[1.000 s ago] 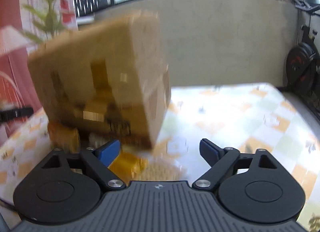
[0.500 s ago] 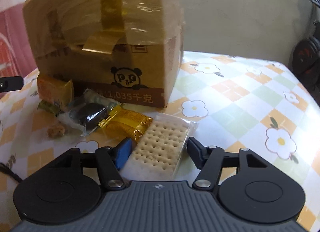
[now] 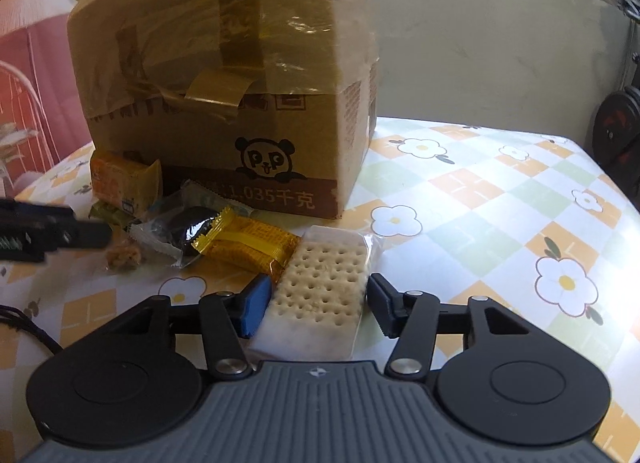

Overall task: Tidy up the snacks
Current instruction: 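Grasp the white cracker packet with the right tool, then grasp the small brown packet with the left tool while the right tool holds the crackers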

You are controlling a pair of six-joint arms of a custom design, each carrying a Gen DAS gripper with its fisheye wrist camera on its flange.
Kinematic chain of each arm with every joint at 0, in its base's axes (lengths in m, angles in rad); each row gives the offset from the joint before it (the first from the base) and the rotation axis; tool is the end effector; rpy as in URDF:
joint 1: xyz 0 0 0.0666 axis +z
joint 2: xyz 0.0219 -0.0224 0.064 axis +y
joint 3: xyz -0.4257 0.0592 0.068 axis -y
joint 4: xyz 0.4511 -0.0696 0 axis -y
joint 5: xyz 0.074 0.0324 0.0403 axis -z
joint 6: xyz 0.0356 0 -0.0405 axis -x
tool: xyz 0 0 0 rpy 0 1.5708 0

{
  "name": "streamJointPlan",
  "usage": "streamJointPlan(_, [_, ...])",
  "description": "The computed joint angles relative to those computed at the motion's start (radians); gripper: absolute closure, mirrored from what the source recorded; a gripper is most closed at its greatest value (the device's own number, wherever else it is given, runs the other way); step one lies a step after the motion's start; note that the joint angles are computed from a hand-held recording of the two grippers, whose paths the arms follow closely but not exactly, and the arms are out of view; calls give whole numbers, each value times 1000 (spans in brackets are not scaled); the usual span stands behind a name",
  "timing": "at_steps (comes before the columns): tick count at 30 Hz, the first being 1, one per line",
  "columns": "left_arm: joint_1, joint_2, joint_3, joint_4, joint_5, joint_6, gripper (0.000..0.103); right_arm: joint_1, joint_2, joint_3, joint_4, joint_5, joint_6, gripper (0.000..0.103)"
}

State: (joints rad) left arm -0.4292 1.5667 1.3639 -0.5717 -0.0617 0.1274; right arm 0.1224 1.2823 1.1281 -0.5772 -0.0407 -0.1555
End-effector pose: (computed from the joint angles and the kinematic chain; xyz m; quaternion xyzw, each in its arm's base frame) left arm 0.5537 -0.2515 0.3890 0.1267 0.9127 -0.0791 0.3804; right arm 0.4893 0.0612 0.4154 0.0068 0.9130 0.0748 0.4009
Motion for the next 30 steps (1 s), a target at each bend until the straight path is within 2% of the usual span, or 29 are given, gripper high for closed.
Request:
streamJointPlan(2, [-2,4,0,4,27,-15,52,-6,-3,-4,6,-14,-10,47])
streamJointPlan(6, [-15,19,10,24,44,-75,57,-10,-7,-8,12,-27,-22,48])
streamJointPlan(8, [-18,34,26,11,51,-91,61,-10,-7,-8,13,-28,-25,48])
streamJointPlan(14, [-18,38,31,-46,70,-74,66,-8,-7,-9,13,-22,-25,48])
streamJointPlan(18, [-17,23,11,-46,89,-59,66,-9,-7,-10,15,-24,-24,48])
streamJointPlan(21, [-18,24,7,-40,72,-59,68,-9,-6,-9,13,-20,-23,48])
streamJointPlan(25, [-16,27,3,-17,39,-42,84,-7,-4,-8,13,-15,-20,48])
streamJointPlan(30, [-12,17,-8,-9,41,-34,84,-7,-3,-8,13,-14,-20,48])
